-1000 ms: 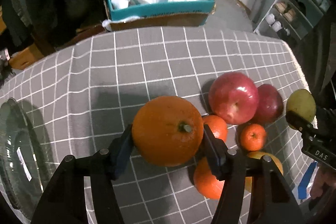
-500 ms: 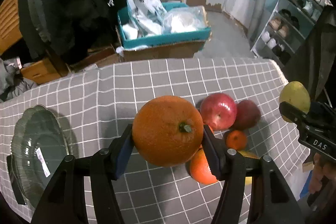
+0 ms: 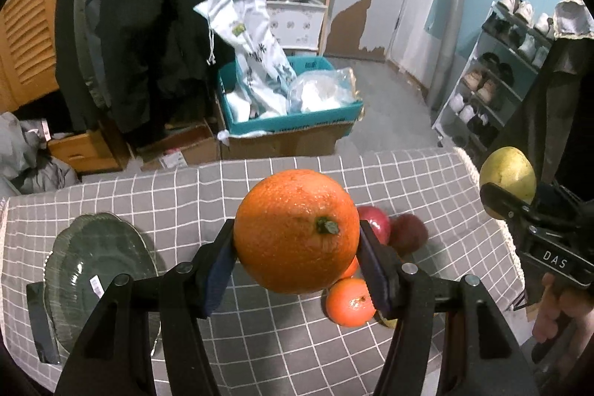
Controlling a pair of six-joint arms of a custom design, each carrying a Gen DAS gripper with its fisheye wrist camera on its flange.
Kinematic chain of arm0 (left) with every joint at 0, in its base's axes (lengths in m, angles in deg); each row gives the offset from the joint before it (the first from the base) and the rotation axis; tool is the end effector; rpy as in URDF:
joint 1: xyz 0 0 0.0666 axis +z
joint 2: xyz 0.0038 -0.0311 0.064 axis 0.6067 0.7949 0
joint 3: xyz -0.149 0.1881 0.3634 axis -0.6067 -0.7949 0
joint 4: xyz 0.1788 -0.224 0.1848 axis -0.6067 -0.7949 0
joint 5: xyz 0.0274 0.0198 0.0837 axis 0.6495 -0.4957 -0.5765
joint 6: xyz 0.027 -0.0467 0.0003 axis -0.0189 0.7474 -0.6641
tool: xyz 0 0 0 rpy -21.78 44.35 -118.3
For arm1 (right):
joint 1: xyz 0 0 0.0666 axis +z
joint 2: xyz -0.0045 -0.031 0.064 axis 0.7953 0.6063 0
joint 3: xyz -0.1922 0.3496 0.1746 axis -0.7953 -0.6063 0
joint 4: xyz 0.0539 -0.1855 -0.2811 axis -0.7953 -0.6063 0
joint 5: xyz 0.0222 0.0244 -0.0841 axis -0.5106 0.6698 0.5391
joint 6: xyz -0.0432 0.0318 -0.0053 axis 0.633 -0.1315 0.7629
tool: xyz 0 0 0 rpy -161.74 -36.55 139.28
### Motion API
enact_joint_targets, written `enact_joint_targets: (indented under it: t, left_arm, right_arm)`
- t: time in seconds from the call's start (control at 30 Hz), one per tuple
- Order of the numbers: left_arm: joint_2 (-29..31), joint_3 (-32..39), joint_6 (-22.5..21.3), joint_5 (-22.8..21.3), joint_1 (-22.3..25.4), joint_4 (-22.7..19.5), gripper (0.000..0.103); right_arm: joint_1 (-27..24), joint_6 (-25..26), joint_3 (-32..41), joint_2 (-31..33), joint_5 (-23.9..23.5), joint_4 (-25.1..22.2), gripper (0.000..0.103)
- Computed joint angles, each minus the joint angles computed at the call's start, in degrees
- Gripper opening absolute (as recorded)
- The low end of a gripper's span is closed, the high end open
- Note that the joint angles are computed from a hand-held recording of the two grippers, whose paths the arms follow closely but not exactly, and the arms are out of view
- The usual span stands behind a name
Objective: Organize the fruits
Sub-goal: 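Lift the orange with the left tool and carry it over the green bowl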
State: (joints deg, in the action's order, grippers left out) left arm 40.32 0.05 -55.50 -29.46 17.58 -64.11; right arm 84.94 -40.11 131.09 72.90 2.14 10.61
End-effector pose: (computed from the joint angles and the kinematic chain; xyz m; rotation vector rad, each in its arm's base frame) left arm 0.4522 -0.1672 0.4360 0.3675 2.4283 -0.3220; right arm 0.4054 0.2362 0.4786 0.1304 2.3700 -0.0947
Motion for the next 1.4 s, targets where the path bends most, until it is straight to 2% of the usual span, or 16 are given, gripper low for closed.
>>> enact_joint_targets:
  t: [0.6, 1.03, 1.4]
  left_arm:
    - [-6.3, -0.9, -0.4, 0.5, 3.1, 2.4, 0.064]
    - [-9.5, -2.0, -0.9, 0.3, 6.9, 3.6, 0.064]
    - [-10.9, -3.5, -0.9, 0.7, 11.2, 4.1, 0.064]
  right_arm:
    - [4.4, 2.7, 6.0, -0.6, 2.4, 1.6, 0.085]
    - [7.3, 5.3, 11.4, 1.9, 1.6, 2.9, 0.085]
    - [8.8, 6.3, 17.2, 6.5, -0.9, 1.8, 0.085]
